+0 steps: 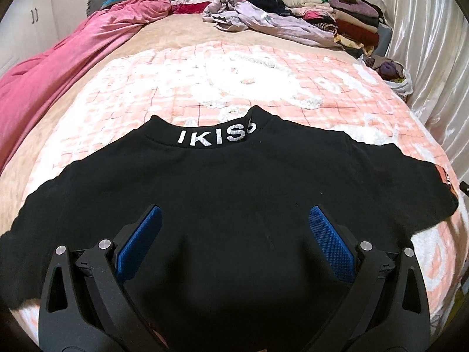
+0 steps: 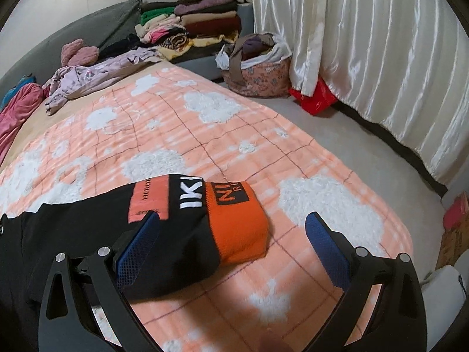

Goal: Fold small clothes
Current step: 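Reach the right tool to the orange sleeve cuff and grasp it, then carry the held sleeve across the shirt body and open the right tool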

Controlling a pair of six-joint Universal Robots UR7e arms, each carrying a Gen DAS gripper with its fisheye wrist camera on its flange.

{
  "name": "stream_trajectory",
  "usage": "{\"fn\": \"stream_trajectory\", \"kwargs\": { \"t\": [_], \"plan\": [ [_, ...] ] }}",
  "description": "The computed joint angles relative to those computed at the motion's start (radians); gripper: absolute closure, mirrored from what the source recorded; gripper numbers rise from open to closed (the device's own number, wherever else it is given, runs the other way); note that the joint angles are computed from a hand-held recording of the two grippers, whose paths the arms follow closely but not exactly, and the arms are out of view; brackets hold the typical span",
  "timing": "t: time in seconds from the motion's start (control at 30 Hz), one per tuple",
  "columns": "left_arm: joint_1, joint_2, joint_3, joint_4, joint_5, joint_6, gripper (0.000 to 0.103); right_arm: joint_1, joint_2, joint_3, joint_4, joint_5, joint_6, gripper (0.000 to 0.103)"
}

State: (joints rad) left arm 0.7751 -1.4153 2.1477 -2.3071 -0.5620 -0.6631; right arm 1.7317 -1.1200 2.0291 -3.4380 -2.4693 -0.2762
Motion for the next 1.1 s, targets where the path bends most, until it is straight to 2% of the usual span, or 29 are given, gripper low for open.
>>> {"fn": "stream_trajectory", "kwargs": {
  "t": [0.07, 0.1, 0.13, 0.17, 0.2, 0.33, 0.4, 0.47, 0.53, 0.57, 0.83, 1.1],
  "plan": [
    [0.015, 0.016, -0.008, -0.015, 0.000, 0.019, 0.008, -0.018, -0.001, -0.016, 0.042, 0.002, 0.018, 0.007],
    [0.021, 0.018, -0.010, -0.021, -0.002, 0.027, 0.008, -0.027, 0.001, -0.022, 0.056, 0.005, 0.019, 0.013],
    [0.031, 0.022, -0.008, -0.043, -0.006, 0.045, 0.008, -0.032, 0.001, -0.026, 0.068, 0.007, 0.020, 0.028],
    [0.036, 0.024, -0.006, -0.054, -0.006, 0.052, 0.008, -0.042, -0.001, -0.032, 0.091, 0.014, 0.031, 0.034],
    [0.041, 0.025, -0.004, -0.067, -0.005, 0.061, 0.008, -0.055, -0.011, -0.033, 0.128, 0.038, 0.054, 0.035],
    [0.062, 0.025, 0.012, -0.116, -0.008, 0.086, 0.008, -0.104, -0.051, -0.021, 0.253, 0.170, 0.138, 0.052],
    [0.069, 0.024, 0.018, -0.129, -0.015, 0.095, 0.008, -0.116, -0.058, -0.009, 0.248, 0.212, 0.145, 0.057],
    [0.072, 0.021, 0.026, -0.141, -0.019, 0.106, 0.008, -0.122, -0.071, 0.008, 0.224, 0.275, 0.125, 0.077],
    [0.072, 0.012, 0.034, -0.146, -0.026, 0.107, 0.008, -0.119, -0.083, 0.025, 0.207, 0.320, 0.123, 0.083],
    [0.070, 0.007, 0.041, -0.159, -0.032, 0.114, 0.008, -0.109, -0.087, 0.034, 0.190, 0.341, 0.105, 0.091],
    [0.038, -0.049, 0.082, -0.198, -0.031, 0.123, 0.008, 0.020, -0.087, 0.057, 0.134, 0.442, 0.038, 0.091],
    [0.024, -0.114, 0.115, -0.189, -0.035, 0.105, 0.008, 0.150, 0.015, -0.013, 0.225, 0.539, 0.019, 0.092]
  ]
}}
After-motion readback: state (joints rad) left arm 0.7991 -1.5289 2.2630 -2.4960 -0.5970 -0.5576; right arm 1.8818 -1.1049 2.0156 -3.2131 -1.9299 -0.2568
